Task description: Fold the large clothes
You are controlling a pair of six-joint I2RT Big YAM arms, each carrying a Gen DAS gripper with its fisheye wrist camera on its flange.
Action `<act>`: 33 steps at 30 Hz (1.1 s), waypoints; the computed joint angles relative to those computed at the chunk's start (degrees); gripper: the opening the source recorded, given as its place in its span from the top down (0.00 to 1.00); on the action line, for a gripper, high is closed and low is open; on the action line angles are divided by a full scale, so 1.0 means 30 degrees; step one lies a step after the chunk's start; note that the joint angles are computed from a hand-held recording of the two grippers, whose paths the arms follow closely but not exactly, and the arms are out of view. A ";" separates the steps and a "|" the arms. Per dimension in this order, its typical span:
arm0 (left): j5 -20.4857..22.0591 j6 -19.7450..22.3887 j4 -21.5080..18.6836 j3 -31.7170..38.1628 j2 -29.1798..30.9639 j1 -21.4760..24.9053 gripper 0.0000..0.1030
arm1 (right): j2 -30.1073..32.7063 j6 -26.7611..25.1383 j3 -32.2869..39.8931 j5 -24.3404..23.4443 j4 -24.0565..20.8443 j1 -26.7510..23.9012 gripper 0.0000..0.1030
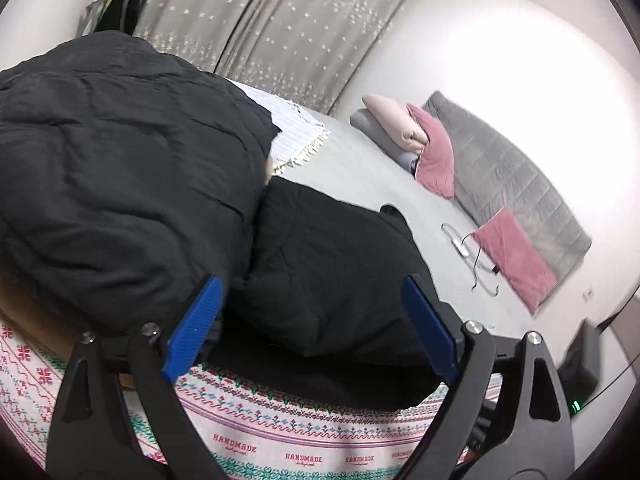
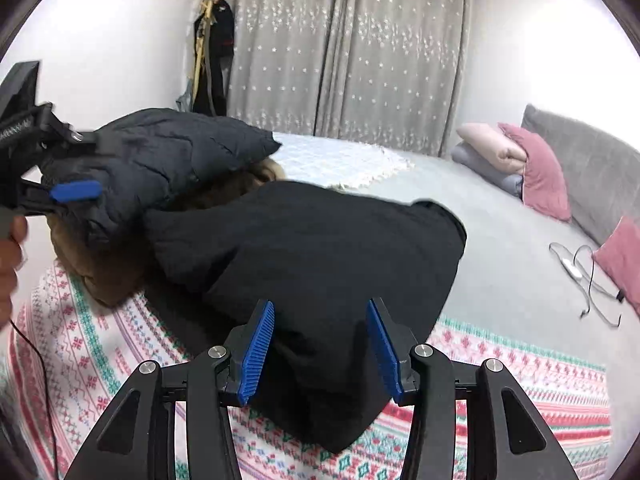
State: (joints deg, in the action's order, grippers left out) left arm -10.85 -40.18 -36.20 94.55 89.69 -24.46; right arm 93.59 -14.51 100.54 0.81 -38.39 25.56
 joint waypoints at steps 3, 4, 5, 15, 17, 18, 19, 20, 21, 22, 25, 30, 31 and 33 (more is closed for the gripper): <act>-0.0376 0.0174 -0.0411 0.0283 0.0127 -0.0021 0.13 | 0.0199 -0.4076 -0.0238 0.2271 0.0566 0.1539 0.53; -0.0392 0.0188 -0.0291 0.0189 0.0084 0.0028 0.13 | 0.0412 -0.5736 -0.0407 0.3806 0.0897 0.1995 0.53; -0.0333 0.0186 -0.0135 0.0072 0.0059 0.0090 0.12 | 0.0657 -0.7452 -0.0752 0.5426 0.1563 0.2311 0.53; -0.2259 0.2437 -0.1594 0.1977 0.2147 -0.0709 0.16 | -0.0081 -1.0666 -0.3056 0.6092 0.2067 0.1624 0.79; -0.2713 0.2770 -0.1779 0.2199 0.2345 -0.0775 0.16 | -0.0162 -1.0872 -0.3168 0.6036 0.2000 0.1557 0.79; -0.2906 0.2767 -0.1988 0.2358 0.2473 -0.0773 0.16 | -0.0197 -1.0634 -0.3177 0.5818 0.1766 0.1448 0.79; -0.3213 0.2658 -0.2462 0.2665 0.2710 -0.0784 0.18 | -0.0198 -1.0367 -0.3206 0.5514 0.1594 0.1241 0.79; -0.3694 0.2603 -0.3072 0.3037 0.3006 -0.0837 0.28 | -0.0186 -1.0085 -0.3253 0.5339 0.1465 0.1163 0.79; -0.4338 0.2593 -0.3916 0.3563 0.3405 -0.0893 0.37 | -0.0156 -0.9854 -0.3301 0.5218 0.1390 0.1102 0.79; -0.4585 0.2557 -0.4522 0.3920 0.3679 -0.0931 0.44 | -0.0149 -0.9494 -0.3371 0.5061 0.1374 0.1043 0.79; -0.5452 0.2645 -0.5308 0.4503 0.4160 -0.1068 0.49 | -0.0082 -0.7634 -0.2967 0.3675 0.0524 0.0673 0.78; -0.6116 0.3111 -0.6985 0.5664 0.5067 -0.1250 0.60 | -0.0133 -0.3625 -0.1201 -0.1415 -0.2718 -0.0744 0.75; -0.6097 0.3127 -0.7103 0.5698 0.5070 -0.1239 0.60 | -0.0150 -0.2659 -0.0652 -0.2676 -0.3516 -0.1126 0.75; -0.5850 0.3205 -0.7367 0.5738 0.4999 -0.1224 0.61 | -0.0418 0.0374 0.0238 -0.6017 -0.3907 -0.2353 0.75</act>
